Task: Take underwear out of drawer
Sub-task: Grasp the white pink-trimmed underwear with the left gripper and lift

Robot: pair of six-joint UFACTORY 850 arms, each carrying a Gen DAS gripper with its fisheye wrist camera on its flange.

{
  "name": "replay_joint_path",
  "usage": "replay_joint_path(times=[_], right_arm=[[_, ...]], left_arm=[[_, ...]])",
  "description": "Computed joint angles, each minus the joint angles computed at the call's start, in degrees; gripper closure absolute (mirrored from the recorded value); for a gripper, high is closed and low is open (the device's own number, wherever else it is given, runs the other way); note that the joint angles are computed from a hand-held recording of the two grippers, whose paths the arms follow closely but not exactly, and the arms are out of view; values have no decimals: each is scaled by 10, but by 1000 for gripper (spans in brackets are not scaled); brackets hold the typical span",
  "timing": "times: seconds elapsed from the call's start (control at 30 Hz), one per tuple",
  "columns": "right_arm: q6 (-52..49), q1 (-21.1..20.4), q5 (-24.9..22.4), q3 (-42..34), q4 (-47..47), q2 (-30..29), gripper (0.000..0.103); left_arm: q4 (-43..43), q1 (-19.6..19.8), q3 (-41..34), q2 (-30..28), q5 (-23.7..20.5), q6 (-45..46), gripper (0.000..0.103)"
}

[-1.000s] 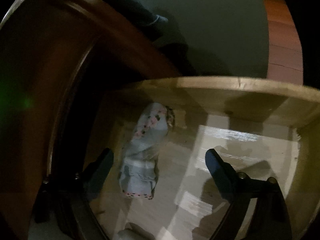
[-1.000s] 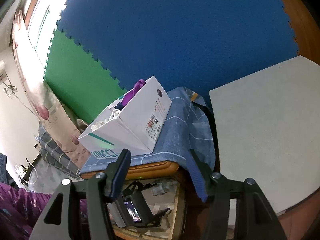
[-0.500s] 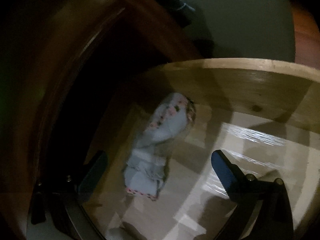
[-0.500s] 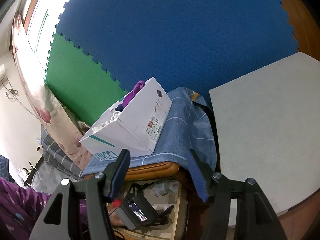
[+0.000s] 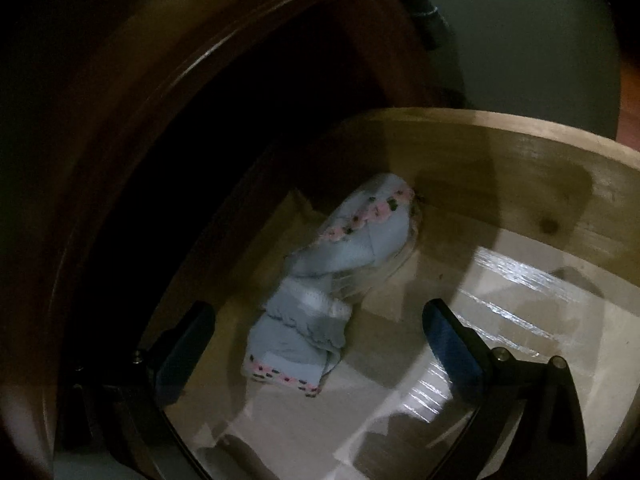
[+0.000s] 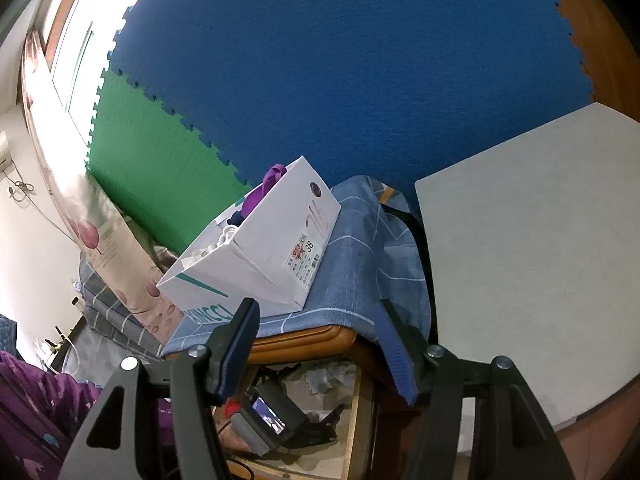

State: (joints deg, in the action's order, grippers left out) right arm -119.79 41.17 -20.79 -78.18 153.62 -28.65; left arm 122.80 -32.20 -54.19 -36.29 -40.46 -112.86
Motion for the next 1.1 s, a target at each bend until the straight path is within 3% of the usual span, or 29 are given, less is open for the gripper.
replay_joint_path(times=[0.1, 0.13, 0.33, 0.5, 0.6, 0.7, 0.77, 0.83, 0.87, 0.9, 0.93, 1.0, 1.1], right_arm=[[-4, 1, 4, -1, 3, 0, 42], [-6, 1, 6, -1, 4, 0, 42], [-17, 5, 22, -8, 7, -2, 41], [-16, 5, 24, -10, 9, -3, 41], [-16, 6, 28, -12, 10, -5, 41], [-15, 6, 33, -15, 10, -6, 41], [-17, 6, 37, -18, 13, -8, 40], [-21, 6, 38, -17, 16, -7, 40], [-24, 7, 41, -18, 21, -8, 40], [-24, 7, 43, -21, 22, -10, 40], [-27, 7, 45, -23, 26, -11, 40], [-32, 8, 46, -23, 34, -11, 39], [-40, 7, 42, -19, 42, -9, 39]], left_arm=[[-4, -23, 4, -20, -78, 5, 0], [1, -24, 5, -20, -87, 2, 0], [41, 30, -22, -11, 42, -46, 0], [48, 37, -35, -22, 41, -64, 0], [75, 55, -39, -20, 76, -105, 0], [92, 57, -26, -17, 66, -133, 0], [122, 59, -19, -10, 82, -161, 14], [200, 70, -12, -2, 122, -231, 50], [214, 67, -10, -2, 125, -236, 58], [213, 59, -8, -3, 117, -217, 76], [196, 47, -7, -9, 97, -174, 85], [150, 33, -14, -19, 81, -104, 89], [155, 56, -42, -10, 171, -115, 91]])
